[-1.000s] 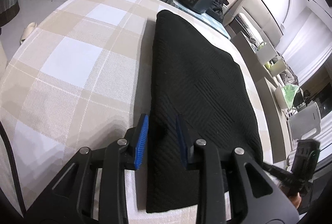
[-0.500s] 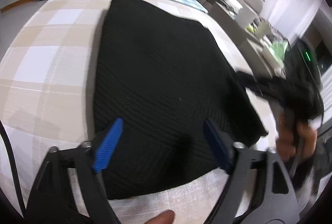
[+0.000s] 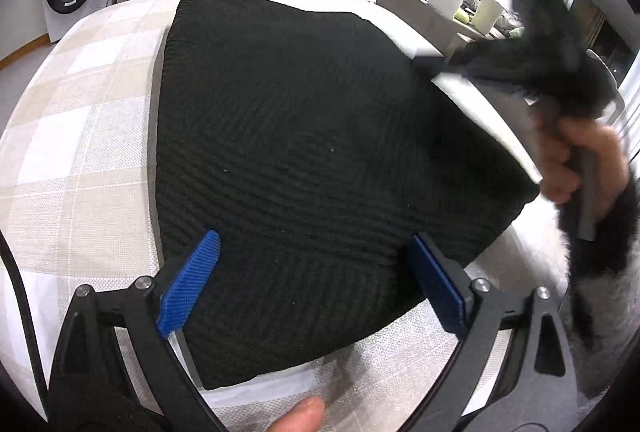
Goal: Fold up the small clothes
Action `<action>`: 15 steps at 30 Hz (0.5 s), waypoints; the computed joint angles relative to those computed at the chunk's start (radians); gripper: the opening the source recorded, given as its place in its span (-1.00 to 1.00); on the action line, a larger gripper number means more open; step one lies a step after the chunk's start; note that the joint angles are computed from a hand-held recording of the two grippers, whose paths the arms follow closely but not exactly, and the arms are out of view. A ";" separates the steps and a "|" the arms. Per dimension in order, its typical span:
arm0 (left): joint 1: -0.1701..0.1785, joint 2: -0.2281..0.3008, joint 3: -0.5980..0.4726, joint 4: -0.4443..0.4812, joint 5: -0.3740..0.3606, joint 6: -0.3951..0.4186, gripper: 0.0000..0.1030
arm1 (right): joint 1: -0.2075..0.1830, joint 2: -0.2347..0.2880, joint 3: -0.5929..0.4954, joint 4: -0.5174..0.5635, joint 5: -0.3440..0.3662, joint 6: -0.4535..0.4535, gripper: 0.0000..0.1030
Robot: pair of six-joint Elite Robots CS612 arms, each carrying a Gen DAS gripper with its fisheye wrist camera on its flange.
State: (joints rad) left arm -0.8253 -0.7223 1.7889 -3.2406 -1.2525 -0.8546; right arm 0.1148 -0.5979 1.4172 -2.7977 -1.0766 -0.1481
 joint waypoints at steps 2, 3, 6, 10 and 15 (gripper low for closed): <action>-0.002 -0.002 0.003 0.000 0.001 -0.001 0.84 | -0.010 0.007 -0.007 0.028 0.036 0.042 -0.85; -0.002 -0.004 0.003 0.003 0.001 -0.003 0.84 | -0.027 0.011 -0.003 0.022 0.106 0.046 -0.80; -0.001 -0.005 0.001 0.011 -0.002 -0.004 0.86 | -0.037 0.028 -0.031 -0.005 0.162 0.082 -0.70; 0.000 -0.005 -0.009 0.033 0.003 0.002 0.89 | -0.025 0.069 -0.119 0.079 0.176 0.076 -0.56; -0.001 -0.005 -0.012 0.045 0.007 0.004 0.90 | -0.009 0.076 -0.132 -0.046 0.172 0.078 -0.97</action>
